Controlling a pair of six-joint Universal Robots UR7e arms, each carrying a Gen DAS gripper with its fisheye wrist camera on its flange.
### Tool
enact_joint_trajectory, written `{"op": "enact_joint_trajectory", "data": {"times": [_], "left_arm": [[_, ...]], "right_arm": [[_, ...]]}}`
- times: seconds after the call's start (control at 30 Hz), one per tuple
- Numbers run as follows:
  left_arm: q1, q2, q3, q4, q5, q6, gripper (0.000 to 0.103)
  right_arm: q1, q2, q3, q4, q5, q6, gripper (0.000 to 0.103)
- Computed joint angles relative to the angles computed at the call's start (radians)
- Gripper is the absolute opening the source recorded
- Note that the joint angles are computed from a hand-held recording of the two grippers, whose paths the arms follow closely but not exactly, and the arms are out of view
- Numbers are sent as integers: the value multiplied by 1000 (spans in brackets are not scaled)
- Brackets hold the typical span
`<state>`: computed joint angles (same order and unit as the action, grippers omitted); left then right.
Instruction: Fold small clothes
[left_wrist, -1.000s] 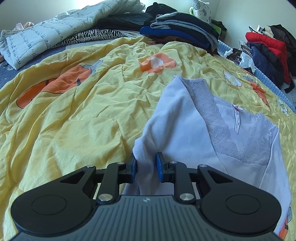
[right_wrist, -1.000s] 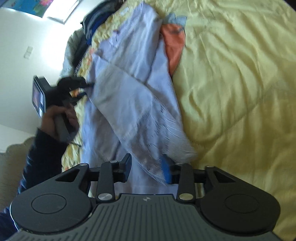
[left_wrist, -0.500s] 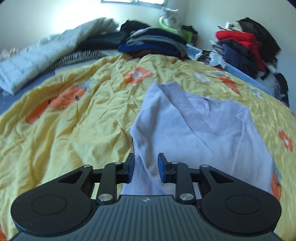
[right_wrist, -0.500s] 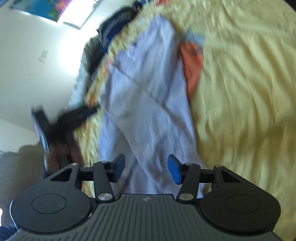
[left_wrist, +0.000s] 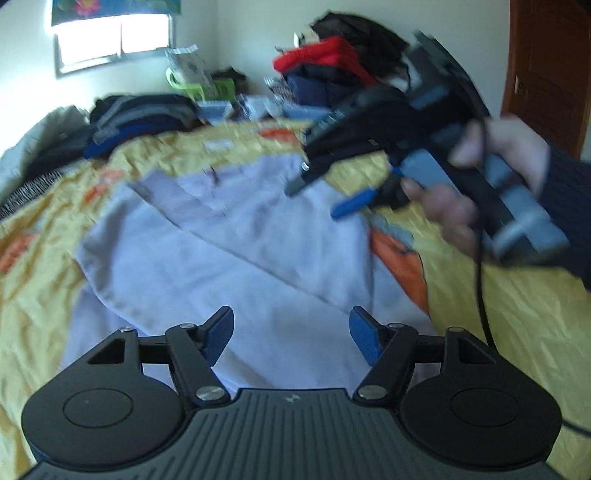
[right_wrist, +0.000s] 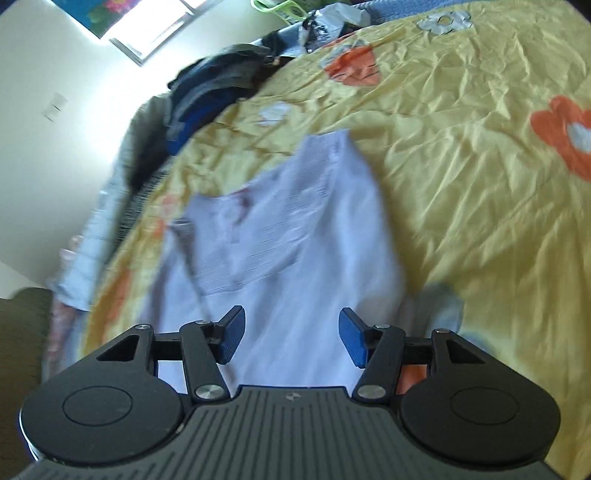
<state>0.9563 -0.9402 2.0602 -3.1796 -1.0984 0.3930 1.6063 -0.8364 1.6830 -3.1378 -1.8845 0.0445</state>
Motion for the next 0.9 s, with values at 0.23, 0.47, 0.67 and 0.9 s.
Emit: {"op": "enact_joint_trajectory", "data": {"times": [0.23, 0.47, 0.67, 0.9], "left_arm": [[17, 9, 22, 19, -11, -12, 72], [33, -16, 1, 40, -72, 45, 72], [38, 15, 22, -15, -44, 43, 75], [43, 51, 64, -178, -52, 76, 75]], "right_arm": [[-3, 16, -35, 69, -49, 0, 55], [44, 149, -315, 329, 275, -42, 73], [74, 457, -800, 623, 215, -12, 70], [80, 614, -1079, 782, 158, 32, 70]]}}
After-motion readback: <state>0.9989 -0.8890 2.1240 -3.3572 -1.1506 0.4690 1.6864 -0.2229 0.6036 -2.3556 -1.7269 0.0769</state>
